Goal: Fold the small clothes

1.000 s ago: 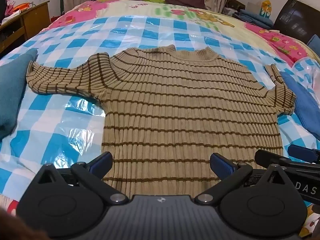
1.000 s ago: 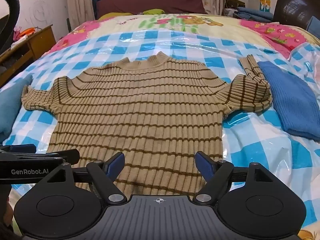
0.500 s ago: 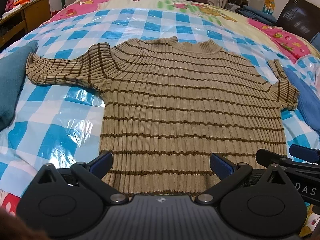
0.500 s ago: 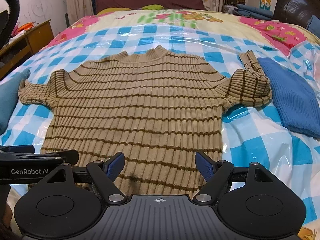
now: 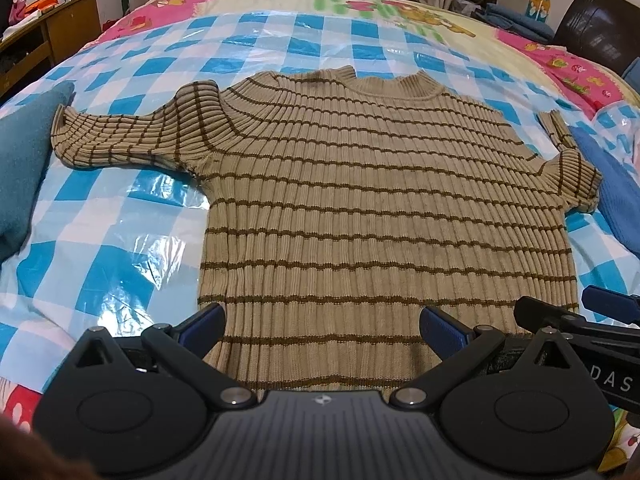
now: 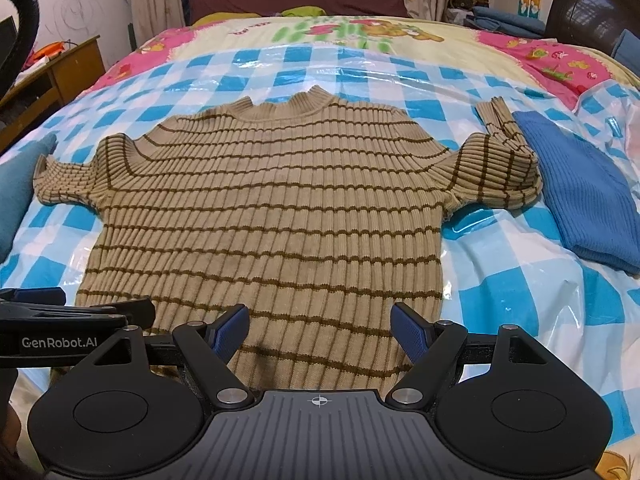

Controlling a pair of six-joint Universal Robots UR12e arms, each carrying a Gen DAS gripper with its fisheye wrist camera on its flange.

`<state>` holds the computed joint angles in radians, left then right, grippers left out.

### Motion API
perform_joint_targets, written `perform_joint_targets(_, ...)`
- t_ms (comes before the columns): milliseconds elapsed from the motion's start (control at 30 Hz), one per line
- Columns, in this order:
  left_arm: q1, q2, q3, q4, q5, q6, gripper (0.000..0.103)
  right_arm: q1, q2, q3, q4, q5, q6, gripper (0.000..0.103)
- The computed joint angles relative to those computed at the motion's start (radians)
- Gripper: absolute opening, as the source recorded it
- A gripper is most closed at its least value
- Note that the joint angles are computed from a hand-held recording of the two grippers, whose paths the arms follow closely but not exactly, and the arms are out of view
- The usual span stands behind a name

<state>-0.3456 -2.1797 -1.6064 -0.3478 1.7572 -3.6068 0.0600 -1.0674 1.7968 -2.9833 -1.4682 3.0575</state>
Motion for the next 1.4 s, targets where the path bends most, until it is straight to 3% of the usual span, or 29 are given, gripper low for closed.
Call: perform_joint_targets(1400, -0.005, -0.007, 0.017, -0.054, 0.008, 0.008, 0.103, 0.004, 0.004, -0.003, 0.023, -0.020, -0.005, 0.079)
